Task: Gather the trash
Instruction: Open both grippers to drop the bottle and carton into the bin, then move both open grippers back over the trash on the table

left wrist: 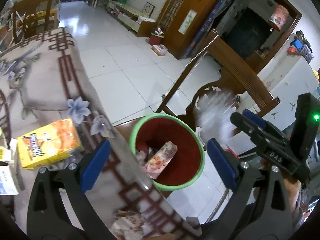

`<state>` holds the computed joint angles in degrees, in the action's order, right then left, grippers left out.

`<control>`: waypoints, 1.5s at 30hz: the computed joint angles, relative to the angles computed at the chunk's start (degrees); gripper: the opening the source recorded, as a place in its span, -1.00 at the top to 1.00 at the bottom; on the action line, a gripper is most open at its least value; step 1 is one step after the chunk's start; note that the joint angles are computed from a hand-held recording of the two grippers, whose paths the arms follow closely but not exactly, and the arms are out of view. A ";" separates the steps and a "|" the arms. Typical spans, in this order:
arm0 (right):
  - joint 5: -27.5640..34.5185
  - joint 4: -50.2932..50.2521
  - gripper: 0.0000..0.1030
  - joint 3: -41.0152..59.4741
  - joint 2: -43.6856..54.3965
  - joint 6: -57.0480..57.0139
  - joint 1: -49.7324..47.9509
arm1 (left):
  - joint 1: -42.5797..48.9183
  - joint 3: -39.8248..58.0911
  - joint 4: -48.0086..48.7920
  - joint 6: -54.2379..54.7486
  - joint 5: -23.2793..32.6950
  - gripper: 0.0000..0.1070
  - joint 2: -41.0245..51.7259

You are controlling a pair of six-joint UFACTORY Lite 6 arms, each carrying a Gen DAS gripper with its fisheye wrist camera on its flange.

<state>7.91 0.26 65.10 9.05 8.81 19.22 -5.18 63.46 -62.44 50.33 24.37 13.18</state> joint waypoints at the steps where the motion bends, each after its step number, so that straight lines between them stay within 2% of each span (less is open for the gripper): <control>1: -0.02 -3.10 -0.60 0.02 0.06 3.08 0.16 | 0.63 -0.77 0.27 -0.07 0.19 -0.77 -0.91; 8: -0.33 -6.52 -0.69 -0.04 0.16 6.70 1.05 | 3.64 -5.33 0.23 1.20 1.74 -0.77 -5.84; 11: -0.34 -13.84 -0.71 -0.15 0.00 13.90 2.18 | 5.20 -7.45 0.86 1.35 2.87 -0.77 -8.68; 14: -0.58 -16.53 -0.71 -0.50 -0.43 16.91 3.25 | 7.21 -9.89 1.39 1.94 3.99 -0.80 -11.99; 20: 1.73 -38.29 -0.75 0.07 -1.22 38.97 9.01 | 12.56 -15.04 5.63 1.22 6.67 -0.82 -20.55; 25: 5.09 -46.68 -0.81 1.81 -0.52 49.25 16.04 | 18.84 -18.65 10.06 2.21 8.89 -0.82 -27.74; 28: 7.32 -49.64 -0.85 3.53 0.41 53.31 20.52 | 24.99 -20.63 12.14 4.30 11.12 -0.82 -32.11; 34: 11.59 -47.33 -0.86 9.69 4.73 52.72 28.37 | 46.58 -22.68 10.26 17.26 21.91 -0.82 -36.33; 38: 13.55 -46.41 -0.86 14.66 9.18 51.94 32.86 | 62.26 -21.76 9.33 26.80 28.29 -0.82 -33.11; 45: 16.04 -42.00 -0.86 26.27 19.43 48.61 39.36 | 80.02 -17.66 10.39 37.63 31.88 -0.82 -22.25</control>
<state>23.95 -41.75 91.37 28.48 57.43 58.59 74.84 45.81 -52.06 87.95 56.25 -9.07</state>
